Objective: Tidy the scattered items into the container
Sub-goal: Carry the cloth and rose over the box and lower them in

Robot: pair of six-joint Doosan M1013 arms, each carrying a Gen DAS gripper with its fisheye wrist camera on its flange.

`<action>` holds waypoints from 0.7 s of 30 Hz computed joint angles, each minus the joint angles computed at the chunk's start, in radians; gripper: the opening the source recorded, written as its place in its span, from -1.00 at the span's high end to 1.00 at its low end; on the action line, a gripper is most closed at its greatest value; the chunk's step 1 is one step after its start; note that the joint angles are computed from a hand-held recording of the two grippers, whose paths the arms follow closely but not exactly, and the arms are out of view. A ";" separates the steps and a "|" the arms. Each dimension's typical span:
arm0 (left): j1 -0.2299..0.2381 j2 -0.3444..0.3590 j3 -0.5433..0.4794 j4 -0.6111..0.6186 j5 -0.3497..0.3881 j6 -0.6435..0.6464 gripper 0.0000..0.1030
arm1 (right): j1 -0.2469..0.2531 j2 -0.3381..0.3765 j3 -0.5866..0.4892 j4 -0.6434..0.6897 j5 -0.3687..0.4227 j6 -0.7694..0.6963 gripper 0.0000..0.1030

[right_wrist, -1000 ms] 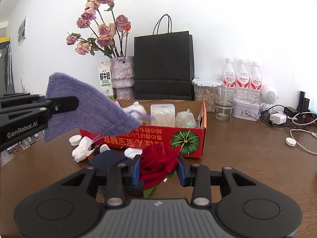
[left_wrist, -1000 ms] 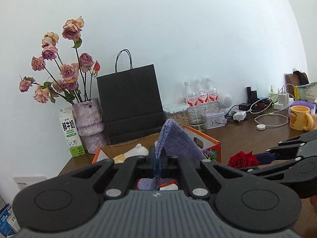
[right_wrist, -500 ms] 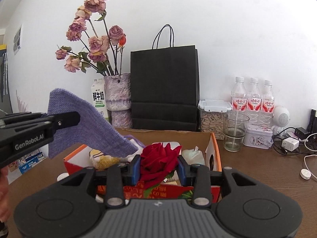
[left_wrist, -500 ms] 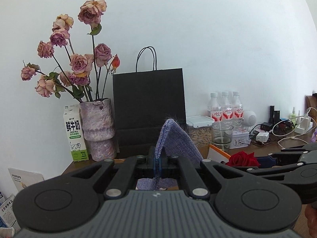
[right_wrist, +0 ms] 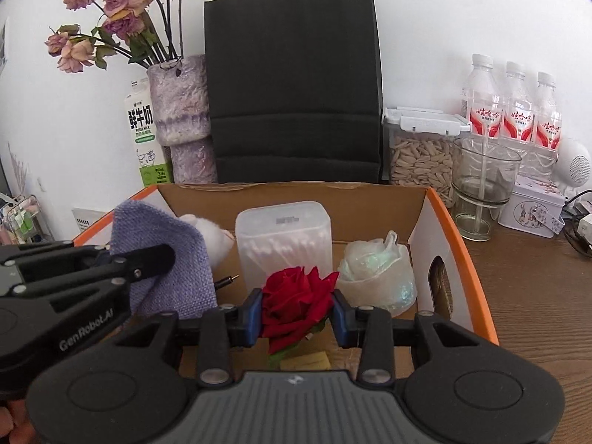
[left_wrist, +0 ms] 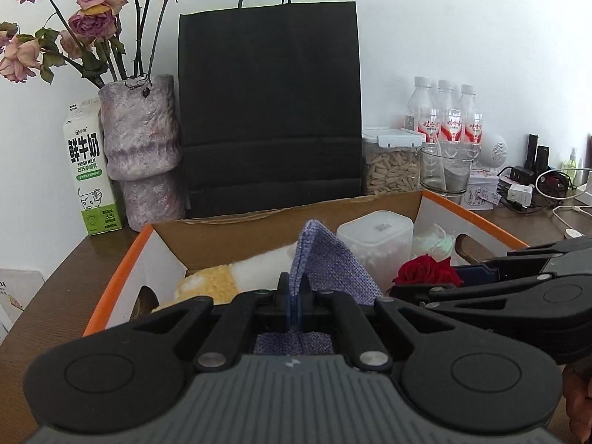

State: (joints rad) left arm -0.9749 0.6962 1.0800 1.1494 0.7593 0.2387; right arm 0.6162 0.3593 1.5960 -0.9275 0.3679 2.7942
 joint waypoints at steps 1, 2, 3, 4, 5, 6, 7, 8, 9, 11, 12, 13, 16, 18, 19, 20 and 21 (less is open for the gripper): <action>0.002 0.003 -0.004 0.003 0.003 0.000 0.93 | -0.002 0.002 0.000 -0.007 -0.003 0.005 0.30; 0.004 0.007 -0.011 0.007 0.009 -0.001 0.93 | -0.003 0.006 -0.002 -0.012 -0.002 0.006 0.30; 0.006 0.011 -0.015 0.008 0.014 0.000 0.93 | -0.004 0.007 -0.002 -0.018 -0.004 0.009 0.29; 0.008 0.012 -0.015 0.007 0.016 0.000 0.93 | -0.005 0.009 -0.002 -0.024 -0.007 0.012 0.29; 0.009 0.014 -0.017 0.001 0.019 0.003 0.92 | -0.006 0.010 -0.002 -0.026 -0.008 0.011 0.29; 0.010 0.014 -0.016 -0.001 0.019 0.000 0.90 | -0.006 0.009 0.001 -0.031 -0.011 0.014 0.28; 0.011 0.010 -0.007 0.009 0.009 -0.019 0.89 | -0.006 0.006 0.008 -0.043 -0.019 0.026 0.26; 0.011 0.007 0.000 0.018 0.001 -0.033 0.86 | -0.006 0.004 0.013 -0.062 -0.026 0.045 0.23; 0.010 0.007 0.001 0.026 0.005 -0.036 0.84 | -0.005 0.001 0.018 -0.082 -0.031 0.065 0.22; 0.005 0.007 0.005 0.056 0.022 -0.054 0.40 | -0.004 -0.003 0.024 -0.119 -0.035 0.104 0.12; 0.003 0.005 0.011 0.078 0.026 -0.073 0.21 | -0.003 -0.004 0.025 -0.129 -0.034 0.116 0.05; 0.000 0.004 0.015 0.101 0.035 -0.095 -0.12 | -0.001 -0.006 0.027 -0.148 -0.032 0.135 -0.15; -0.014 0.000 0.030 0.179 0.100 -0.181 -0.44 | 0.005 -0.013 0.037 -0.258 -0.015 0.250 -0.47; -0.023 -0.005 0.042 0.219 0.156 -0.249 -0.77 | 0.007 -0.021 0.048 -0.323 -0.022 0.325 -0.58; -0.026 -0.007 0.048 0.234 0.184 -0.278 -1.00 | 0.012 -0.024 0.052 -0.362 -0.010 0.365 -0.71; -0.027 -0.015 0.063 0.252 0.194 -0.309 -1.00 | 0.021 -0.026 0.055 -0.407 0.017 0.402 -0.98; -0.027 -0.025 0.081 0.265 0.181 -0.334 -1.00 | 0.027 -0.028 0.060 -0.447 0.032 0.434 -1.00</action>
